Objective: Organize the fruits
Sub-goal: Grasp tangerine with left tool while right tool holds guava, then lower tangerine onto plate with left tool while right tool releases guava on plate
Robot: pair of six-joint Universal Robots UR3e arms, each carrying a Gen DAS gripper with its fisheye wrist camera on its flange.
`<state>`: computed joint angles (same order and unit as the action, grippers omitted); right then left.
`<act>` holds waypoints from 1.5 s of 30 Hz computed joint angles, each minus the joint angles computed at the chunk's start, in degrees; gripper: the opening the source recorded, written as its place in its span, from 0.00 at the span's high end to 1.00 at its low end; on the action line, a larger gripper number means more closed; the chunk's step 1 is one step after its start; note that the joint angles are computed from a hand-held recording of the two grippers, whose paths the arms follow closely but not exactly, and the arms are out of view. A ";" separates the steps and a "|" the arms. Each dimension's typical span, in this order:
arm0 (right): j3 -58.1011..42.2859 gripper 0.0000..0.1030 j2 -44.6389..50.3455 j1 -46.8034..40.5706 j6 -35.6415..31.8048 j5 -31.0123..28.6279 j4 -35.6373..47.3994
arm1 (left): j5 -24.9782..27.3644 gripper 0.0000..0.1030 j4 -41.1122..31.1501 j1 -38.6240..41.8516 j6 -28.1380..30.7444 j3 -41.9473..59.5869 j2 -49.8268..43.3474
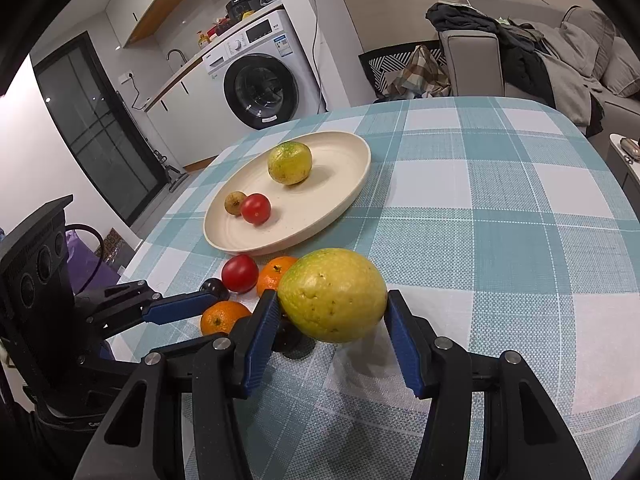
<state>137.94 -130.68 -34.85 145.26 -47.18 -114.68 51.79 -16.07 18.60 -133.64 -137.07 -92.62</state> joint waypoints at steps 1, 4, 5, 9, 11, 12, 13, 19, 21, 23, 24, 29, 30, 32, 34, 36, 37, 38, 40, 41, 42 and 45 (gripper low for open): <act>0.00 0.46 -0.08 -0.04 0.04 0.05 0.03 | 0.28 0.68 -0.03 -0.17 -0.25 0.19 -0.16; 0.02 0.46 -0.07 0.08 0.28 -0.02 -0.11 | -0.13 0.67 -1.06 0.25 -0.27 0.40 -0.05; 0.01 0.47 0.14 0.20 0.40 -0.06 -0.36 | -0.16 0.67 -1.15 0.31 -0.20 0.46 -0.10; 0.03 0.46 0.19 0.24 0.51 -0.09 -0.56 | 0.77 0.66 -0.47 0.06 -0.11 0.80 -0.74; -0.05 0.46 0.53 0.35 0.53 -0.14 -0.74 | 0.48 0.66 -1.15 0.47 0.09 1.19 -0.87; -0.04 0.46 0.54 0.35 0.49 -0.11 -0.77 | 0.19 0.66 -1.86 0.61 0.22 1.29 -0.80; -0.08 0.46 0.56 0.36 0.47 -0.15 -0.75 | -0.08 0.66 -2.08 0.81 0.13 1.36 -0.85; 0.03 0.47 -1.08 -0.64 -0.84 0.83 1.05 | -2.71 0.66 -2.65 2.74 -0.18 0.34 1.35; 0.10 0.47 -1.68 -0.79 -1.04 1.19 1.32 | -3.85 0.66 -2.64 3.80 -0.41 0.03 2.24; 0.12 0.47 -2.28 -0.90 -1.34 1.56 1.65 | -4.68 0.66 -2.25 4.75 -1.16 0.01 2.72; 0.13 0.47 -2.63 -0.83 -1.30 1.63 1.60 | -4.99 0.66 -2.42 5.17 -1.44 0.22 2.93; -0.12 0.47 -3.15 -0.56 -1.08 2.29 1.03 | -6.00 0.66 -1.78 7.20 -4.00 1.46 3.42; -0.29 0.47 -2.96 -0.36 -0.70 2.38 0.48 | -6.32 0.66 -1.66 7.61 -4.43 1.88 3.31; -0.56 0.47 -3.10 -0.47 -0.54 3.05 0.23 | -6.45 0.66 -0.83 8.03 -5.64 2.54 3.00; -0.88 0.47 -2.63 -0.08 -0.14 3.38 -0.63 | -6.17 0.66 0.30 7.92 -7.07 3.61 2.21; -1.03 0.47 -1.09 1.04 1.14 3.29 -3.63 | -5.45 0.66 1.78 7.50 -8.87 5.02 0.88; -1.21 0.47 -0.29 1.63 1.78 3.11 -4.98 | -5.11 0.66 2.46 7.42 -9.53 5.36 0.51; -1.32 0.47 0.37 2.18 2.40 2.96 -6.27 | -4.78 0.66 3.00 7.21 -10.31 6.02 -0.11; -1.73 0.47 1.64 2.95 3.17 3.07 -8.10 | -3.88 0.66 4.55 6.60 -12.20 7.45 -1.78; -1.87 0.47 2.43 3.41 3.78 3.20 -9.37 | -3.35 0.66 5.59 6.30 -13.17 7.96 -2.49; -2.02 0.47 3.20 3.78 4.25 3.28 -10.50 | -2.84 0.66 6.68 6.07 -14.23 8.59 -3.31; -2.77 0.47 6.18 5.62 6.45 2.79 -14.67 | -0.95 0.66 9.08 5.15 -16.78 10.57 -5.76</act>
<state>135.17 -124.50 -29.23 151.71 -44.39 -129.35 50.84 -6.99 23.76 -150.42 -126.49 -98.38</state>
